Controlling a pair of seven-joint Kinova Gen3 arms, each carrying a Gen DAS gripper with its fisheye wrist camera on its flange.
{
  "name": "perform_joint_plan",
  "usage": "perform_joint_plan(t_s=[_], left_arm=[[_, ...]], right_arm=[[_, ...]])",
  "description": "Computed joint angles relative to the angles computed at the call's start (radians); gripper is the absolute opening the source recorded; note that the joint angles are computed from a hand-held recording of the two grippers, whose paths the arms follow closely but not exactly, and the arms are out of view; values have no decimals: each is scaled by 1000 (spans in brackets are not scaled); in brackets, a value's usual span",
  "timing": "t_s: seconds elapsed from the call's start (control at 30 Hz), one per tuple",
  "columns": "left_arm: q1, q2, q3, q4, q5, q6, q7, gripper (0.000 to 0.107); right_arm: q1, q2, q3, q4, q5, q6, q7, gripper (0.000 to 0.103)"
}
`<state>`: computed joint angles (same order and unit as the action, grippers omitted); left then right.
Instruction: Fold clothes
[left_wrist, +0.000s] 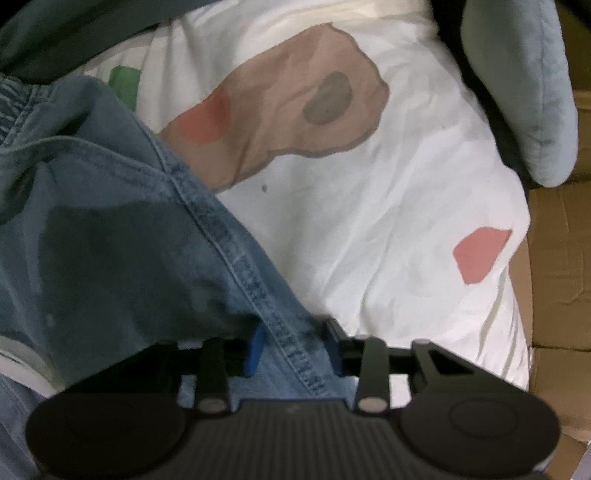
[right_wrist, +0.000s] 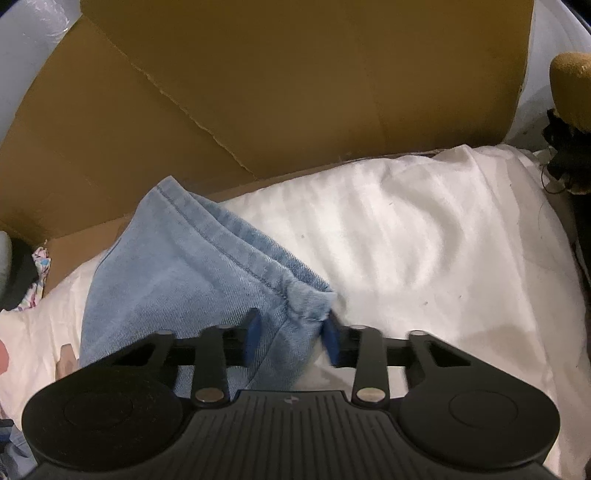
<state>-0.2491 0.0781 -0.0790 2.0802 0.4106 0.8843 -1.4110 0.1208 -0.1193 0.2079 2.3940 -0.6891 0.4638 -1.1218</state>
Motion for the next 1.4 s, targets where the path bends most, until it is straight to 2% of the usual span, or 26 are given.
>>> perform_joint_plan(t_s=[0.07,0.27,0.5,0.77,0.93,1.0,1.07,1.13,1.17,1.2,1.23,1.27,1.33,1.4], left_arm=[[-5,-17,-5,13,4,-8,-5,17],[-39,-67,-36,30,67,3,-84,6],[-49,-91,-53,46,107,-29,-75,5],[-80,-91,-75,27,150,-24,-122,5],[-94,-81,-79,23,161,-23,-148,6],[-96,-74,-77,33,162,-29,-183,6],[-107,-50,-81,18,156,12,-224,9],[-145,-33,-100,-1,181,74,-271,12],[-162,-36,-106,-11,181,95,-287,21],[-176,-43,-111,-20,176,113,-300,31],[-189,-53,-118,-27,163,131,-314,51],[-201,-63,-126,-31,147,148,-328,57],[-218,-74,-140,-51,112,180,-332,55],[-229,-36,-126,-121,111,188,-276,55]], right_arm=[[2,-9,5,3,-4,1,2,8],[1,-100,29,10,46,33,-21,6],[52,-267,78,9,214,164,-148,6],[119,-453,148,21,403,327,-278,6],[147,-533,119,44,485,384,-372,6],[152,-531,108,51,526,407,-407,8],[151,-501,88,52,571,424,-441,12],[146,-510,48,46,602,422,-452,22],[135,-518,34,43,620,420,-458,22],[126,-534,39,44,621,414,-456,31],[111,-548,58,42,621,408,-451,45],[96,-566,82,41,621,398,-444,48],[64,-590,112,37,618,370,-430,48],[33,-582,132,44,629,318,-411,48]])
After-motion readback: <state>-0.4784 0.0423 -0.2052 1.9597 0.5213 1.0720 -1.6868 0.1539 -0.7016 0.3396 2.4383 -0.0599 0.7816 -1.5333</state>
